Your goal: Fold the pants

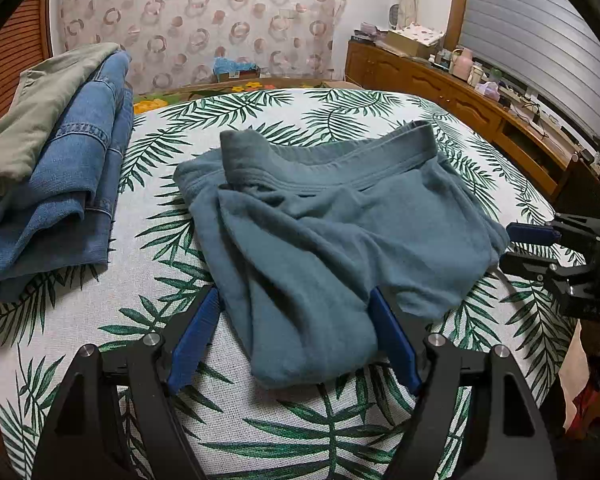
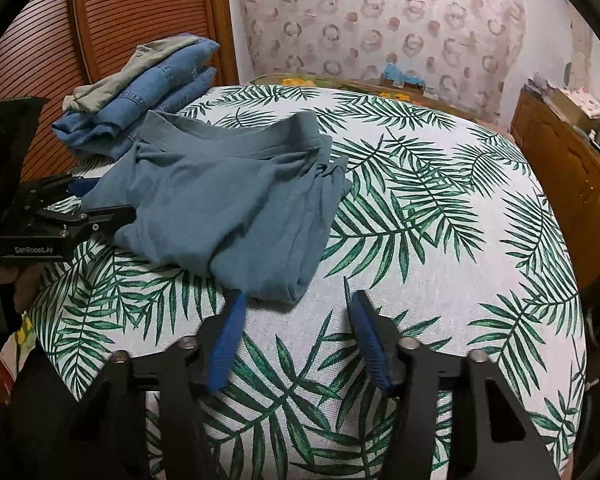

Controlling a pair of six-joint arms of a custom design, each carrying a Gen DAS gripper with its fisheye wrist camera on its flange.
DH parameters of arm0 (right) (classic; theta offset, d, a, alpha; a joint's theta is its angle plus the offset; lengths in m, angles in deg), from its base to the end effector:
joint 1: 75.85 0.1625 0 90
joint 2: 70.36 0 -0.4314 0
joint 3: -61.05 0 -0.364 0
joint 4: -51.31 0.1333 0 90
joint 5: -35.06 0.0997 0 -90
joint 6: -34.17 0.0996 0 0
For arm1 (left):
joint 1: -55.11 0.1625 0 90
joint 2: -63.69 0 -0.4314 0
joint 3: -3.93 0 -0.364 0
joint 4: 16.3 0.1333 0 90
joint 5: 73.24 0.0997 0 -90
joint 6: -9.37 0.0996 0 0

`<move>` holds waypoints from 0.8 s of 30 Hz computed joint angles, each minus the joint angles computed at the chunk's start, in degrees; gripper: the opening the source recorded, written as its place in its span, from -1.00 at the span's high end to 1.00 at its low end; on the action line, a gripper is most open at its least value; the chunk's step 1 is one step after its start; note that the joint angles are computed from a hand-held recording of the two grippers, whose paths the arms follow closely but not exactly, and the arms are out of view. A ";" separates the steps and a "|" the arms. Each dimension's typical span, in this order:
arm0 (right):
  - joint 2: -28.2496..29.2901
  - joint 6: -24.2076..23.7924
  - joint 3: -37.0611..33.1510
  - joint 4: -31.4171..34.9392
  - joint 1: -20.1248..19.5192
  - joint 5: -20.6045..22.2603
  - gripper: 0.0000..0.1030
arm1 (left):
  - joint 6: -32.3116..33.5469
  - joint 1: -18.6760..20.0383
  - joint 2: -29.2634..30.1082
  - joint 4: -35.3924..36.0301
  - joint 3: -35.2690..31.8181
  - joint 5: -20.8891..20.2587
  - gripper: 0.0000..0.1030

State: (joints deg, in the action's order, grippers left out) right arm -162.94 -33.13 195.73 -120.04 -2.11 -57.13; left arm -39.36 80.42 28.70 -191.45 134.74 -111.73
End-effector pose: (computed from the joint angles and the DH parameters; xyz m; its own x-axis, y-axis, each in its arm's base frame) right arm 0.0149 -0.4115 0.3354 -0.5676 -0.5689 0.5951 -0.7951 0.5664 -0.2169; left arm -0.2740 -0.3633 -0.0316 -0.7568 0.0962 -0.6465 0.4845 0.7466 -0.4560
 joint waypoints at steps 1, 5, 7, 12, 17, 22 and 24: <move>0.08 -0.04 -0.07 0.15 0.03 0.03 0.21 | -0.10 -0.06 0.05 0.04 0.00 0.00 -0.51; -0.17 -1.25 -0.40 1.80 0.11 0.53 0.69 | 0.02 0.01 0.03 -0.02 -0.01 0.01 -0.51; -0.33 -2.06 0.20 -0.32 -0.03 0.83 0.93 | -0.10 -0.06 0.08 0.03 -0.02 -0.01 -0.51; -2.12 -1.50 -0.45 -1.93 -1.38 2.33 1.00 | 0.00 0.01 0.07 -0.03 -0.04 0.01 -0.51; -3.46 -0.63 -1.97 3.50 -2.87 4.69 1.00 | -0.03 -0.01 0.10 -0.03 -0.04 0.02 -0.51; -3.86 -1.89 -1.17 5.08 -2.18 6.00 0.75 | 0.00 0.00 0.10 -0.05 -0.05 0.02 -0.51; -2.79 -1.90 -0.88 4.18 -1.39 5.07 0.51 | 0.00 0.00 0.13 -0.07 -0.05 0.03 -0.51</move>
State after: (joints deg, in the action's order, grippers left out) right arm -165.73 -35.03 194.85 -115.86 -3.50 -52.06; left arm -39.37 80.43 28.83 -191.52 134.69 -111.70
